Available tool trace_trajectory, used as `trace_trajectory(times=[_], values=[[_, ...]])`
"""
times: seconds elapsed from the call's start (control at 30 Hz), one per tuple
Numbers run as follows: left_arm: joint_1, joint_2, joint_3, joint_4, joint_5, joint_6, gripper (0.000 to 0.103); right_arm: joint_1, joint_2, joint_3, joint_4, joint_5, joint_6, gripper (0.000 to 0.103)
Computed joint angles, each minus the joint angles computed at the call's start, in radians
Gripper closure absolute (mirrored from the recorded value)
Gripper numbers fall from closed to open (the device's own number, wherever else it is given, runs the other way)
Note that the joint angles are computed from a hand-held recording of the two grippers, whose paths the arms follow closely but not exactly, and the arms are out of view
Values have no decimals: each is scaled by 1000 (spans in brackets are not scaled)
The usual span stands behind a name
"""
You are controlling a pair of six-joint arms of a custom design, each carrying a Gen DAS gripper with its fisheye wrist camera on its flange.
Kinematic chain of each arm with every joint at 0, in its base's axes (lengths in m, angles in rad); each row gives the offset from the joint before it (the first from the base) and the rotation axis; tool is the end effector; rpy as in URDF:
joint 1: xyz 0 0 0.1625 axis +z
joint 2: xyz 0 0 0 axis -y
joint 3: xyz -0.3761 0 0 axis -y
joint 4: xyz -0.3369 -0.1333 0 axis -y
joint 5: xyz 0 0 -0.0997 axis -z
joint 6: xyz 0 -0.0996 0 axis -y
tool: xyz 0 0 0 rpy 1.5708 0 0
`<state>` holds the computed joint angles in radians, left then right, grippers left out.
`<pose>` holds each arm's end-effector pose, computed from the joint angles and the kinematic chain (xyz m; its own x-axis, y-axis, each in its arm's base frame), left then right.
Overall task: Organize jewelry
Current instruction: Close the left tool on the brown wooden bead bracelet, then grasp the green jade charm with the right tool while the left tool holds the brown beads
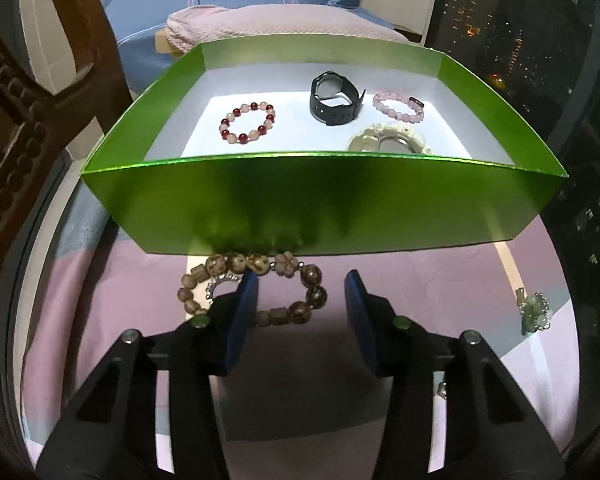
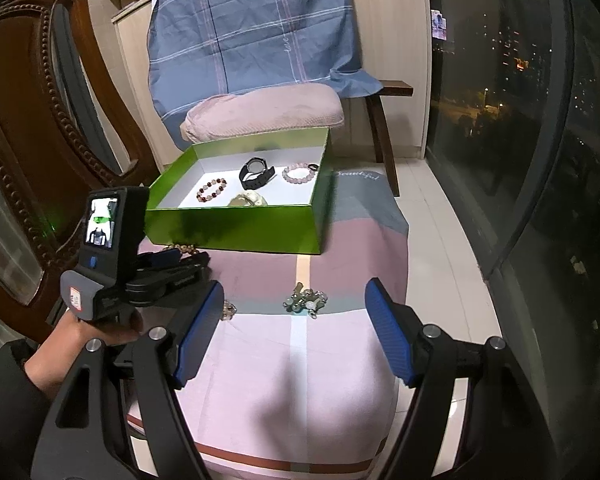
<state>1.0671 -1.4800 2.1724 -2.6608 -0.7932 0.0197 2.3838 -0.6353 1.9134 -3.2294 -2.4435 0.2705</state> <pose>-0.0213 -0.4596 0.2951 -0.7463 0.1219 -0.6543 0.4598 0.8052 -0.3744 0.4142 -0.3134 0.0407 -0.8051 -0.0909 0.5862 -0.4766 0.6875 -0.5479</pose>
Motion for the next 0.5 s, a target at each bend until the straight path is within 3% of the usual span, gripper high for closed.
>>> trace_trajectory(times=[0.03,0.07,0.27,0.5], values=[[0,-8,-5,21,-9,-5,87,-1,-1,0,5,-2,4,31],[4,-11,-10,31,-17,-7,92,-2,-2,2,7,-4,8,31],[5,-77,-9,88,-61,-21,93,-14,-3,4,15,-10,14,31],[-158,-458,29,187,-99,-44,93,-53,1,10,32,-47,24,31]])
